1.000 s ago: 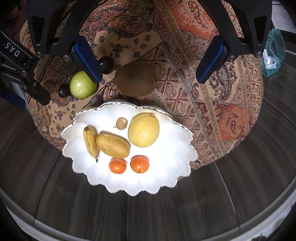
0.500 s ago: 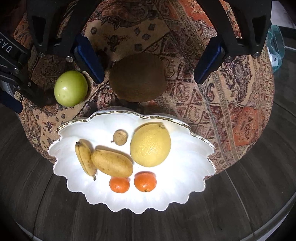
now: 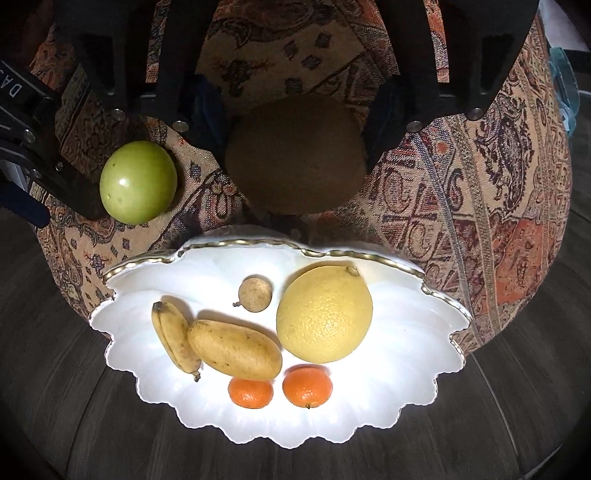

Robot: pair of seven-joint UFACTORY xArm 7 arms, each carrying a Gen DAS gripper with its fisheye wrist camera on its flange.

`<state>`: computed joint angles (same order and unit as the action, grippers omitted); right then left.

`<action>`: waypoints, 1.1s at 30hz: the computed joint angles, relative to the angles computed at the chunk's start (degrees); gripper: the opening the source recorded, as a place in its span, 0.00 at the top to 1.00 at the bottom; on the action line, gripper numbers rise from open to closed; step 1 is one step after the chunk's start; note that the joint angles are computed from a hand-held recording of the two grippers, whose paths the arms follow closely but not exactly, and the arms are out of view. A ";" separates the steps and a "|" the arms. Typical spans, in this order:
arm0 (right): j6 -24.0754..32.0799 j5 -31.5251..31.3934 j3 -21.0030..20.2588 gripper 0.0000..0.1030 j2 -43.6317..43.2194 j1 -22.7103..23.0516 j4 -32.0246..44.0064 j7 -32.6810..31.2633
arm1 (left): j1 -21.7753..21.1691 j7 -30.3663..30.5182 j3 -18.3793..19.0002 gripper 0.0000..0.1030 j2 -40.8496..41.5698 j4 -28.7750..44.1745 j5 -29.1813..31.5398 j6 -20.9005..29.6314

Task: Organize fruits
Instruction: 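Close the left tool on the brown kiwi while the right tool grasps the green fruit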

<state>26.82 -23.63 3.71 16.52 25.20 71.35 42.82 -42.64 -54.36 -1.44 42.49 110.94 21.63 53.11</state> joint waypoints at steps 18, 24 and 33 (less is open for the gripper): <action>0.10 -0.20 1.04 0.18 -0.22 1.26 2.13 -1.02 | 1.40 -4.67 -0.72 0.39 -8.82 -12.55 1.14 -5.00; 0.53 0.96 1.49 0.19 1.90 2.49 4.55 -2.60 | 2.14 -8.13 -1.00 0.39 -12.62 -17.04 3.51 -4.73; 3.28 2.65 1.22 0.28 5.33 3.98 7.95 -4.38 | 4.04 -10.88 -2.04 0.39 -15.12 -20.72 5.92 -5.09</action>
<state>30.10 -20.98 4.93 21.85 29.18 79.30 38.44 -38.59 -65.24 -3.48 27.36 90.22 27.55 48.02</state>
